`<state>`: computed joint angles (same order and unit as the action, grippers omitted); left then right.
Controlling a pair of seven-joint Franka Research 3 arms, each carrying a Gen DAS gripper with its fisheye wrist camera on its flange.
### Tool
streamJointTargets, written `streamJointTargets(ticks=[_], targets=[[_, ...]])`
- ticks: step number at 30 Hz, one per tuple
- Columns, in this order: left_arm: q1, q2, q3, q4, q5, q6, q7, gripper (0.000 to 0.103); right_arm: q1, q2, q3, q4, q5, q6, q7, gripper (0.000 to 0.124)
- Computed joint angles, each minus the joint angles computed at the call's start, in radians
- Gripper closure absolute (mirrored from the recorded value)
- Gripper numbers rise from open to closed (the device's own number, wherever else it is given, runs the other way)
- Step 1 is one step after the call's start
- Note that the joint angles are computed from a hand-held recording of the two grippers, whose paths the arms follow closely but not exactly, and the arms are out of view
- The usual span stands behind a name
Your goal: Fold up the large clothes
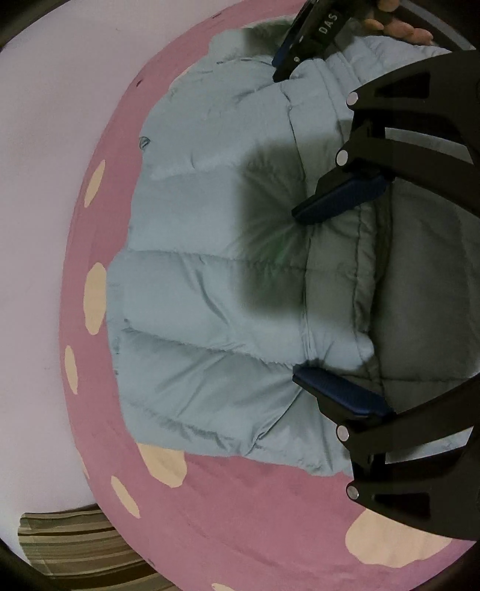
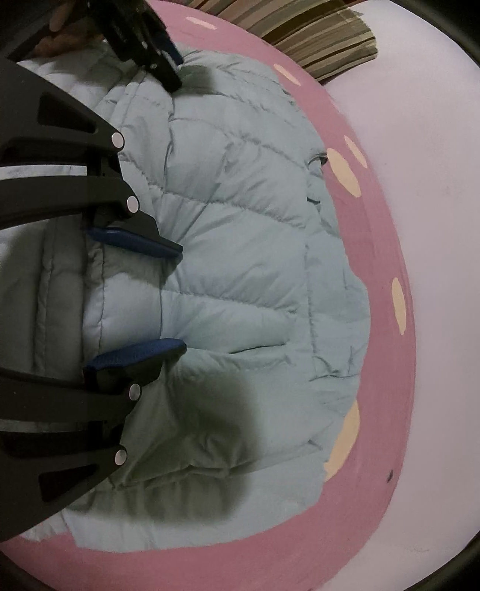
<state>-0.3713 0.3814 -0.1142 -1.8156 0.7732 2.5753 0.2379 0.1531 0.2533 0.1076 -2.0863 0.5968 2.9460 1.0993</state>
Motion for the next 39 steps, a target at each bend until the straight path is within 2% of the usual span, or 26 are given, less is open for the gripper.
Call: streamJointTargets(ticks=[4, 8, 11, 17, 22, 26, 39], targets=[[-0.006, -0.004, 0.002, 0.000, 0.010, -0.008, -0.007, 0.022, 0.001, -0.005, 0.003, -0.007, 0.000, 0.012, -0.003, 0.078], [-0.007, -0.039, 0.007, -0.030, 0.036, 0.010, -0.054, 0.022, -0.032, -0.046, 0.038, -0.032, 0.092, 0.028, -0.079, 0.077], [-0.016, -0.068, 0.015, -0.043, 0.107, 0.023, -0.116, 0.022, -0.025, -0.063, 0.030, -0.037, 0.138, 0.058, -0.099, 0.077], [-0.004, 0.008, 0.006, 0.088, 0.105, -0.013, -0.057, 0.022, 0.033, 0.005, -0.056, 0.060, -0.038, 0.053, 0.072, 0.077], [-0.004, 0.103, 0.010, 0.205, 0.032, -0.060, 0.027, 0.022, 0.068, 0.077, -0.114, 0.130, -0.202, 0.029, 0.207, 0.077], [-0.018, 0.138, 0.025, 0.234, -0.004, -0.083, 0.059, 0.015, 0.050, 0.102, -0.096, 0.138, -0.244, 0.030, 0.226, 0.072], [-0.031, 0.163, 0.053, 0.236, -0.013, -0.047, 0.057, 0.005, 0.004, 0.113, -0.035, 0.131, -0.224, 0.066, 0.183, 0.058]])
